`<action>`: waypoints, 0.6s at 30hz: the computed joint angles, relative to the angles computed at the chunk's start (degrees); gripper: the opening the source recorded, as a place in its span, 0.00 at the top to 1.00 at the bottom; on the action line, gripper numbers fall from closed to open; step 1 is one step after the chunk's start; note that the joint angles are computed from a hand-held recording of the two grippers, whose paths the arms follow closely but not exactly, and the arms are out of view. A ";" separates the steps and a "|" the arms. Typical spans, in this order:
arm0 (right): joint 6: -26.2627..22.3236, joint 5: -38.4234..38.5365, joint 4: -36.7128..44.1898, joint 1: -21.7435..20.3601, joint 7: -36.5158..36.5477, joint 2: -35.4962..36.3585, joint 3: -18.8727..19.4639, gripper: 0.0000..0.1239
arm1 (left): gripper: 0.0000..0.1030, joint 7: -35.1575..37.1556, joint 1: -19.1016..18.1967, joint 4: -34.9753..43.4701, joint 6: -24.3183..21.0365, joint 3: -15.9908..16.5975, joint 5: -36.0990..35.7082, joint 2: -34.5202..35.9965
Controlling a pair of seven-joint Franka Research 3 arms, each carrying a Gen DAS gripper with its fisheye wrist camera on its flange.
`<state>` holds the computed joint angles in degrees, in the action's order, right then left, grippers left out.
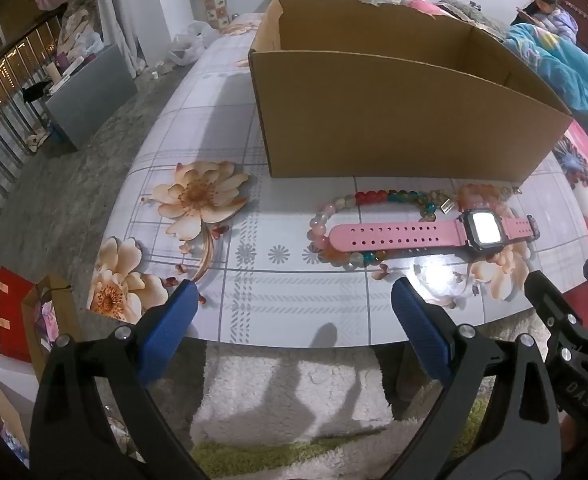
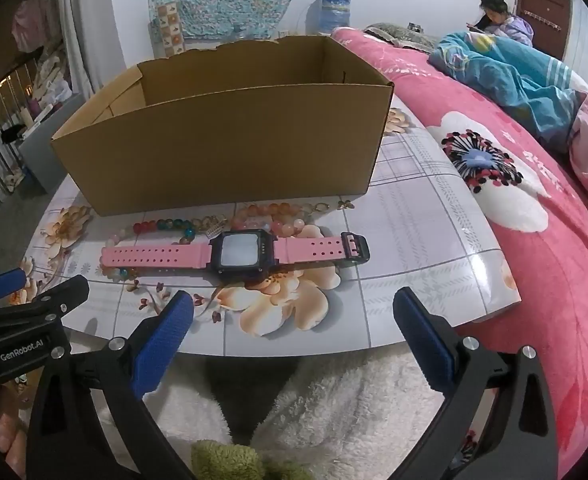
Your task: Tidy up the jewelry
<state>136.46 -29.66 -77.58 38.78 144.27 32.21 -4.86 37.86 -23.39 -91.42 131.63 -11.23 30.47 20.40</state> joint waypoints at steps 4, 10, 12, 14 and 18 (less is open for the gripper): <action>0.01 0.31 -0.01 0.06 0.18 -0.02 0.09 0.21 | 0.09 0.01 0.02 -0.15 0.06 0.05 0.08 -0.07; 0.01 0.44 -0.17 -0.04 0.08 -0.19 0.12 0.21 | 0.09 0.00 0.24 -0.82 0.32 0.03 0.03 -0.50; 0.09 0.38 -0.19 -0.03 0.15 -0.24 0.07 0.21 | 0.09 0.02 0.19 -0.53 0.15 0.01 0.07 -0.32; -0.05 0.35 -0.11 -0.02 0.26 -0.27 0.04 0.21 | 0.09 0.01 0.22 -0.65 0.15 0.02 0.08 -0.39; 0.36 0.10 -0.34 0.04 0.61 -0.14 -0.12 0.21 | 0.09 -0.11 0.20 -0.65 0.11 0.01 0.11 -0.39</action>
<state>136.83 -29.56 -77.91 38.82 144.88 32.07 -4.98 37.75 -23.19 -92.07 131.75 -11.22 30.58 20.02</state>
